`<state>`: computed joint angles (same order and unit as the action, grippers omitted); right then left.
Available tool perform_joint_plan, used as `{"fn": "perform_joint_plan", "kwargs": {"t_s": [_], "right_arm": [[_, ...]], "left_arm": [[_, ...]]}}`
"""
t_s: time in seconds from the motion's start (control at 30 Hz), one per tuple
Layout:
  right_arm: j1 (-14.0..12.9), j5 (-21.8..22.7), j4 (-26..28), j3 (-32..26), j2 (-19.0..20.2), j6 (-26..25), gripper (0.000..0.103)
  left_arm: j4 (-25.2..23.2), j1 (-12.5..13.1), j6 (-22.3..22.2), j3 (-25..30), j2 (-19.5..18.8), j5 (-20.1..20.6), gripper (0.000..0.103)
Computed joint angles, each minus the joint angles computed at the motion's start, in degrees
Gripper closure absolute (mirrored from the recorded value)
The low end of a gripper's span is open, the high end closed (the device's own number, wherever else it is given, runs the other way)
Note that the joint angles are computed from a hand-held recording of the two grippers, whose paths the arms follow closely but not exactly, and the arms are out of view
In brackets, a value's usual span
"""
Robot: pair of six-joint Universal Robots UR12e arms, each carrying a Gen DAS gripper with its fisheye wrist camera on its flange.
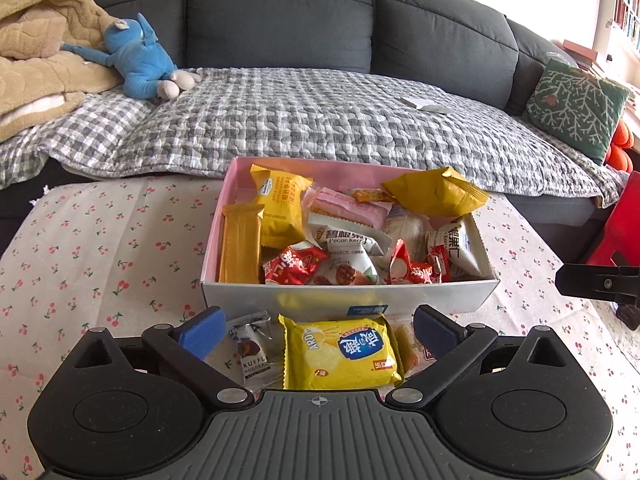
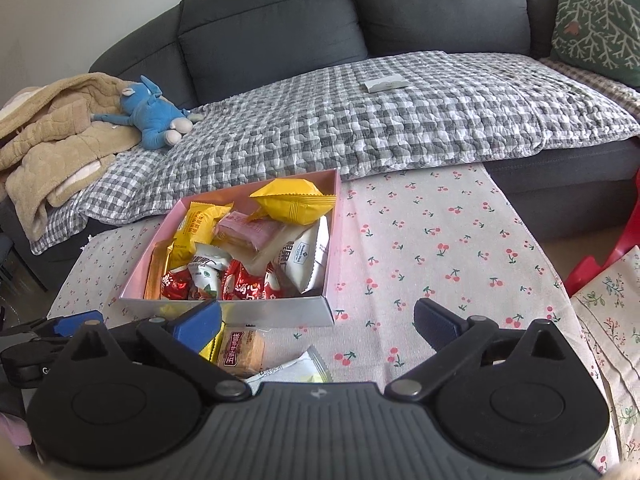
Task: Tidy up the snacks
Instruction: 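Withdraw both open tools from the box over the remaining snacks, then move the left gripper to the yellow cracker packet while the right reaches the white packet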
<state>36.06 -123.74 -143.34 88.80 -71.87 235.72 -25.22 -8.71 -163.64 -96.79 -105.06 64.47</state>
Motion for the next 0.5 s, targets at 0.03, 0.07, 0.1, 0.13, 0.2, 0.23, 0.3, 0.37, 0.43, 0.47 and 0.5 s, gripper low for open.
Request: {"fn": "perform_joint_plan", "kwargs": {"t_s": [0.03,0.07,0.1,0.13,0.2,0.23,0.3,0.37,0.43,0.47,0.5], "right_arm": [[0.1,-0.1,0.0,0.1,0.0,0.1,0.000],[0.2,-0.1,0.1,0.2,0.1,0.2,0.000],[0.3,-0.3,0.3,0.3,0.1,0.4,0.000],[0.4,-0.4,0.7,0.4,0.2,0.5,0.000],[0.5,-0.4,2.0,0.4,0.3,0.7,0.000],[0.6,-0.4,3.6,0.2,0.4,0.8,0.000],[0.7,-0.3,8.3,-0.9,0.6,0.9,0.000],[0.8,-0.2,10.9,-1.3,0.8,0.6,0.000],[0.6,1.0,11.7,-1.4,0.9,0.4,0.000],[0.5,1.9,11.5,-1.4,1.0,0.1,0.000],[0.4,2.5,11.2,-1.3,1.0,-0.4,0.000]], "left_arm": [[0.2,0.2,0.4,-0.4,0.1,0.1,0.002],[0.4,0.3,0.7,-0.7,0.2,0.3,0.002],[0.7,0.4,1.2,-1.2,0.4,0.4,0.002],[1.0,0.6,1.5,-1.6,0.5,0.6,0.002],[1.5,0.8,2.2,-2.4,0.7,0.8,0.002],[1.9,0.9,2.5,-2.8,0.7,0.9,0.002],[2.4,1.1,3.7,-3.6,0.7,0.6,0.002],[2.5,1.1,6.1,-3.9,0.5,0.2,0.002],[2.9,1.0,9.8,-4.1,0.0,-0.3,0.002],[3.0,1.0,11.5,-4.0,-0.2,-0.8,0.002],[3.0,0.9,14.0,-3.9,-0.4,-1.7,0.002]]}}
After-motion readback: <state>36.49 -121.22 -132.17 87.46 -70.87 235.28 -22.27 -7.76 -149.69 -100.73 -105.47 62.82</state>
